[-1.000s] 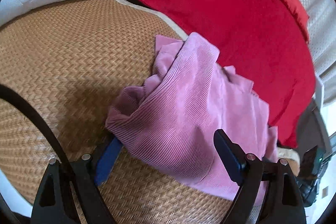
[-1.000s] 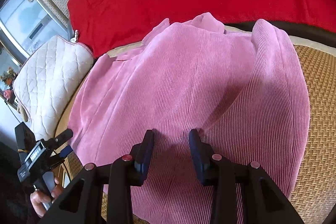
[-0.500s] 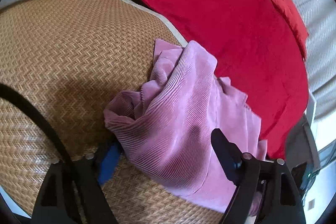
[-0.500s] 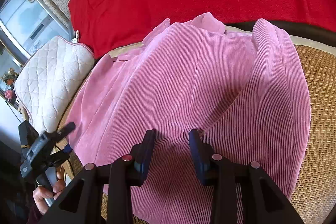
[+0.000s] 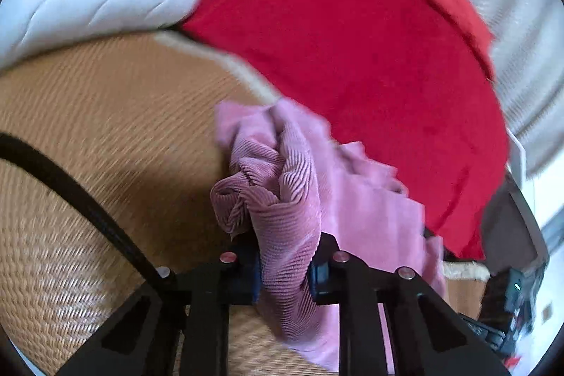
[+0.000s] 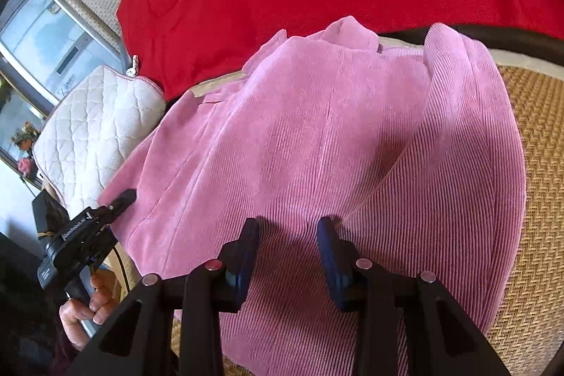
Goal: Fold large clothes
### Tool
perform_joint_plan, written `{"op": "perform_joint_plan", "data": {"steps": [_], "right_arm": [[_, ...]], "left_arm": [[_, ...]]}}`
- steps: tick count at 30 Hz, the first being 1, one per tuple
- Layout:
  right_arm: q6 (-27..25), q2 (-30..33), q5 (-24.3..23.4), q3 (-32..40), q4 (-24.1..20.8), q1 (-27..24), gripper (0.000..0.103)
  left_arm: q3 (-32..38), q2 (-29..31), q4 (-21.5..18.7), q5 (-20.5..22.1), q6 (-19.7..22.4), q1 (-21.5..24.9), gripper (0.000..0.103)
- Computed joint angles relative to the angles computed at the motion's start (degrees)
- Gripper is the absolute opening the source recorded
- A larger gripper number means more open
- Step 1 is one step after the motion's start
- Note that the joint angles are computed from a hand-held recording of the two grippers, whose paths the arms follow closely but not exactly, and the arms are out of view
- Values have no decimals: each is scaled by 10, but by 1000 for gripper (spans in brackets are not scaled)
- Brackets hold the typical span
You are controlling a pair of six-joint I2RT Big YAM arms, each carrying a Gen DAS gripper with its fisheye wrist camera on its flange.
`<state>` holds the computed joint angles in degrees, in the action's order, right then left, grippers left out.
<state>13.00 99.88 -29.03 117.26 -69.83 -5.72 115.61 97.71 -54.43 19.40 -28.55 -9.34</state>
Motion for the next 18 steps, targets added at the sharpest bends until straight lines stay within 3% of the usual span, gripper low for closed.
{"op": "perform_joint_plan", "data": {"steps": [7, 11, 13, 14, 16, 18], "right_arm": [[62, 16, -111, 6, -1, -34, 39], [107, 17, -172, -7, 26, -51, 39], [125, 10, -181, -19, 54, -56, 41], [135, 4, -183, -27, 76, -57, 57], [160, -11, -181, -50, 126, -59, 78], [182, -21, -182, -62, 169, -60, 79]], "left_arm": [[82, 14, -30, -35, 208, -91, 12], [58, 20, -66, -25, 307, -135, 11], [34, 22, -68, -30, 325, -146, 11], [16, 16, -53, -23, 324, -145, 11], [17, 17, -49, -8, 324, -139, 11], [37, 29, -63, 14, 315, -132, 11]]}}
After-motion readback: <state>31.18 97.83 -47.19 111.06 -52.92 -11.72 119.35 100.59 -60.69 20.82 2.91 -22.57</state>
